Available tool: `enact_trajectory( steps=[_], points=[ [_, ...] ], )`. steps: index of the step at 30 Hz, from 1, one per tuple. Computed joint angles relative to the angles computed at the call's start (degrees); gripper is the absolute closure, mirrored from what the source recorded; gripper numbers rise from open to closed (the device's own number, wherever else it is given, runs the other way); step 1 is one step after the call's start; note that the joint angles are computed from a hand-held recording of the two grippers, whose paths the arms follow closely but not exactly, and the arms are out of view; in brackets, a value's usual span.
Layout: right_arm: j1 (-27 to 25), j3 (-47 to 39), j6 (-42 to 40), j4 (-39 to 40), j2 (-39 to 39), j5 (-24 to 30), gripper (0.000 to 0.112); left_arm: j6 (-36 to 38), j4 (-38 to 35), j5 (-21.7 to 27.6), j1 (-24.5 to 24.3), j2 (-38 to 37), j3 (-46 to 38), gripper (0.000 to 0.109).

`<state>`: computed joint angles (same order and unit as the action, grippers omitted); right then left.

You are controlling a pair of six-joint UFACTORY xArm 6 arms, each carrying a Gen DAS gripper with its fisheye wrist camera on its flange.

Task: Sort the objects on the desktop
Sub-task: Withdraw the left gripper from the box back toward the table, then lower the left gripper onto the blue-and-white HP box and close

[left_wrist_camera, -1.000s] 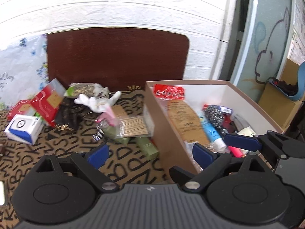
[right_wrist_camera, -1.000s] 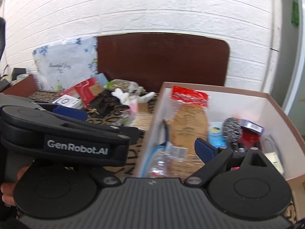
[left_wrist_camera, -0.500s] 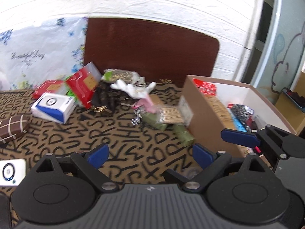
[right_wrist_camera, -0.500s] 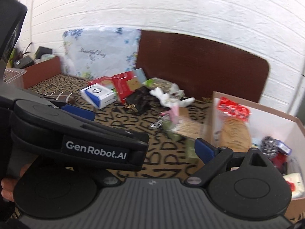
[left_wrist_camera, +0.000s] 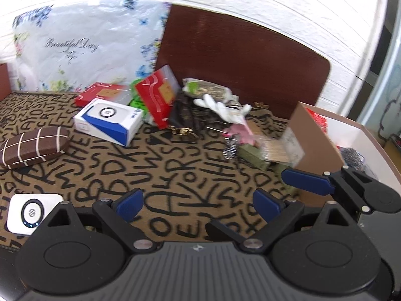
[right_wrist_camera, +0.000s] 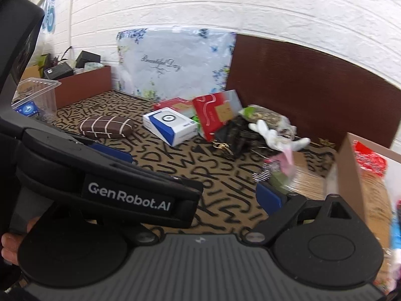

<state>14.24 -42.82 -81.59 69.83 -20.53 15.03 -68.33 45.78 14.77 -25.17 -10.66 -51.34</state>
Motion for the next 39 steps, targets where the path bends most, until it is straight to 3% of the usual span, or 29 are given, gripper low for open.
enact_trajectory(
  steps=[7, 10, 19, 22, 31, 35, 39],
  points=[
    [2.96, -6.02, -8.92, 8.1, 7.89, -0.52, 0.02, 4.23, -4.76, -2.35, 5.06, 2.14, -0.35, 0.012],
    [3.81, -8.87, -10.4, 9.41, 11.39, -0.7, 0.027, 6.67, -7.55, -3.2, 7.09, 3.52, -1.06, 0.012],
    [6.03, -17.19, -17.48, 14.74, 20.81, -0.74, 0.03, 9.67, -12.89, -3.02, 12.22, 10.05, -6.34, 0.012],
    [6.12, -20.35, -16.37, 13.44, 24.53, -0.58, 0.032, 12.52, -16.91, -3.05, 13.44, 12.79, -8.82, 0.013],
    [6.04, -28.61, -13.1, 10.59, 33.31, -0.44, 0.034, 14.64, -17.09, -3.88, 17.72, 20.73, -17.45, 0.013],
    [6.23, -31.79, -11.53, 9.18, 36.34, -0.39, 0.034, 23.77, -25.4, -4.48, 18.54, 24.31, -20.73, 0.013],
    [6.12, -34.79, -7.97, 6.71, 39.17, 0.52, 0.035, 25.43, -25.79, -3.68, 19.3, 26.46, -22.93, 0.014]
  ],
)
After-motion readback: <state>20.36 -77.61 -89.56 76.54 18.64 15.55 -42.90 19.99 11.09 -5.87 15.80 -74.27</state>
